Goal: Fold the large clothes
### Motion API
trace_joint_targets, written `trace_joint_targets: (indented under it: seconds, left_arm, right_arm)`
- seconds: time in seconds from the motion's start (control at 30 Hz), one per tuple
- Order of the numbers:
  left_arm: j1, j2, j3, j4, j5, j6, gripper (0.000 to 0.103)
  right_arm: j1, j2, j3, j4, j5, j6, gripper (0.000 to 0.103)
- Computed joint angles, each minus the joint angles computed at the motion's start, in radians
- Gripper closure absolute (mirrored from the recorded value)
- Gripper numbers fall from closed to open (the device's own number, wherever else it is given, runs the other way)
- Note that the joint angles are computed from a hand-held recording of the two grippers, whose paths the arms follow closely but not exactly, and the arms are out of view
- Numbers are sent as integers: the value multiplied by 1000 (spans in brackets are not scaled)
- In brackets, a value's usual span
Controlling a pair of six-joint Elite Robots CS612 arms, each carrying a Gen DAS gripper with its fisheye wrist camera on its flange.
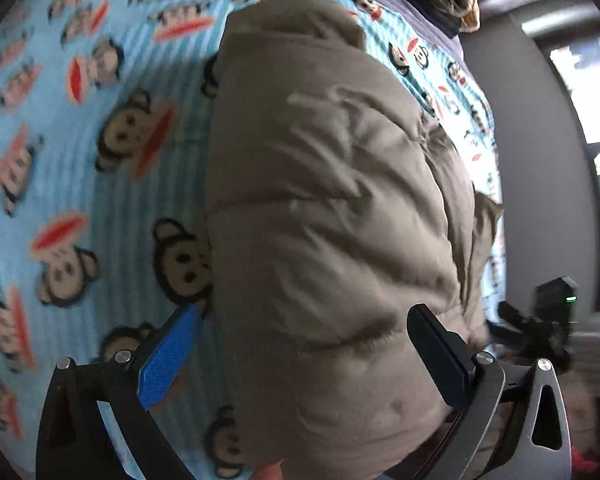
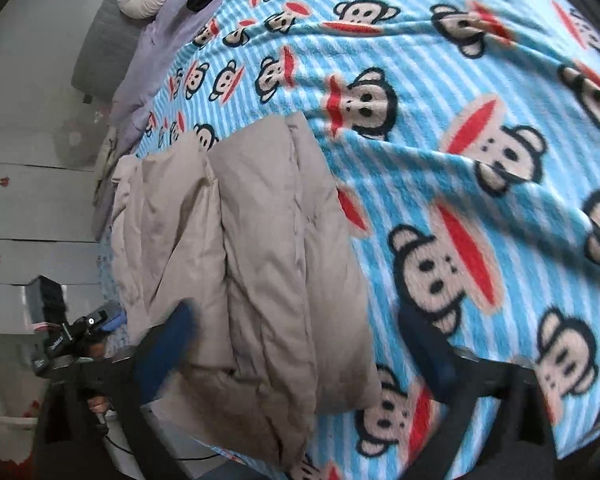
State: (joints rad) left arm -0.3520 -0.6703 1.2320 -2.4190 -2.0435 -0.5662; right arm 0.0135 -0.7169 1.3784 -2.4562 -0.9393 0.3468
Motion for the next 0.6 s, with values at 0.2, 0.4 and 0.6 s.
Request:
trace_joint_targets:
  seconds: [0.2, 0.4, 0.6]
  left_arm:
    - [22, 51, -13, -66, -149, -27, 0]
    - [29, 88, -37, -103, -199, -31, 0]
    - [37, 119, -50, -119, -246, -27, 0]
  right_arm:
    - [-6, 70, -105, 148, 66, -90, 0]
    - [-12, 148, -200, 281, 178, -155, 0]
    - [-17, 200, -240, 268, 280, -127, 0]
